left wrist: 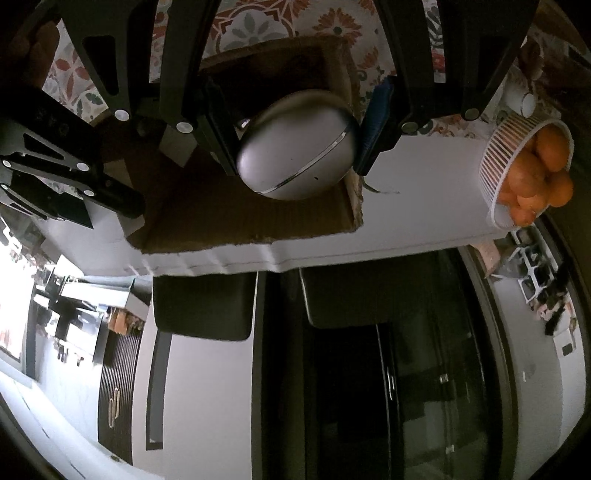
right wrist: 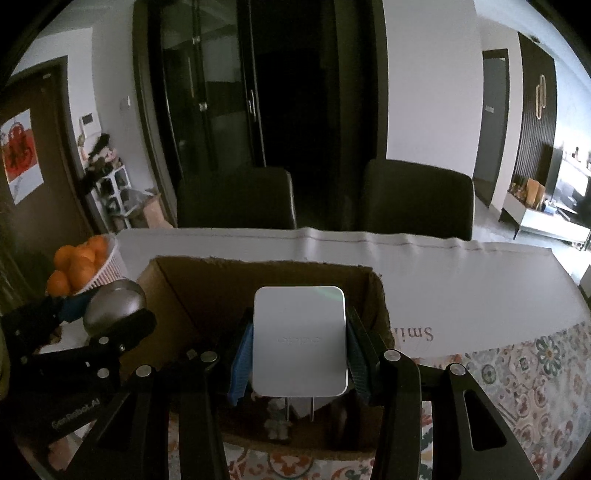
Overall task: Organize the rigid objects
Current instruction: 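Open the left gripper to drop the silver device while the right gripper releases the plug into the box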
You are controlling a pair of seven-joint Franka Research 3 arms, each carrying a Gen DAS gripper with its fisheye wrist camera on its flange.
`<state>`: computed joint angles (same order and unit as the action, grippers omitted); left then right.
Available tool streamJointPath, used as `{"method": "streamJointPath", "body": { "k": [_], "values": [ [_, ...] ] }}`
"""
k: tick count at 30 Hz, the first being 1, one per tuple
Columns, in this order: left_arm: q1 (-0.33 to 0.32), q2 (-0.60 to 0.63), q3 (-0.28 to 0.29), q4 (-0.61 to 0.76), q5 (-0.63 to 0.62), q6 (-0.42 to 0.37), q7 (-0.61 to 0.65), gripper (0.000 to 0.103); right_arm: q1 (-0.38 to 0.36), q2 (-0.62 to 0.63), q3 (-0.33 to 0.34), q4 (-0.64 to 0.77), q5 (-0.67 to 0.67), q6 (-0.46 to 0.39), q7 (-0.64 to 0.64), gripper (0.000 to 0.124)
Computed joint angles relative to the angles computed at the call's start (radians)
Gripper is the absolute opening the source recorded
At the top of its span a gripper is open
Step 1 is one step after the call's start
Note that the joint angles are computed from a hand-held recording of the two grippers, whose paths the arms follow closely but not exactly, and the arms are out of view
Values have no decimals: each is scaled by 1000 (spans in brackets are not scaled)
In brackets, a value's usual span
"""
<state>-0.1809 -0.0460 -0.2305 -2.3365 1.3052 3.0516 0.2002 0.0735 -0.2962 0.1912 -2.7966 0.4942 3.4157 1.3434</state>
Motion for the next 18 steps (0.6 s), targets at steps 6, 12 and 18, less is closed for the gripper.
{"method": "streamJointPath", "body": {
  "k": [6,12,18],
  "values": [
    [-15,33,4,8,-106,-17,104,61,-46,30,44,20,18,-25,-22,46],
    [-28,28,7,8,-110,-34,104,63,-25,36,6,20,-3,-43,-7,47],
    [-16,-26,-5,-28,-69,-37,40,72,-149,-29,149,-4,37,-64,3,51]
  ]
}}
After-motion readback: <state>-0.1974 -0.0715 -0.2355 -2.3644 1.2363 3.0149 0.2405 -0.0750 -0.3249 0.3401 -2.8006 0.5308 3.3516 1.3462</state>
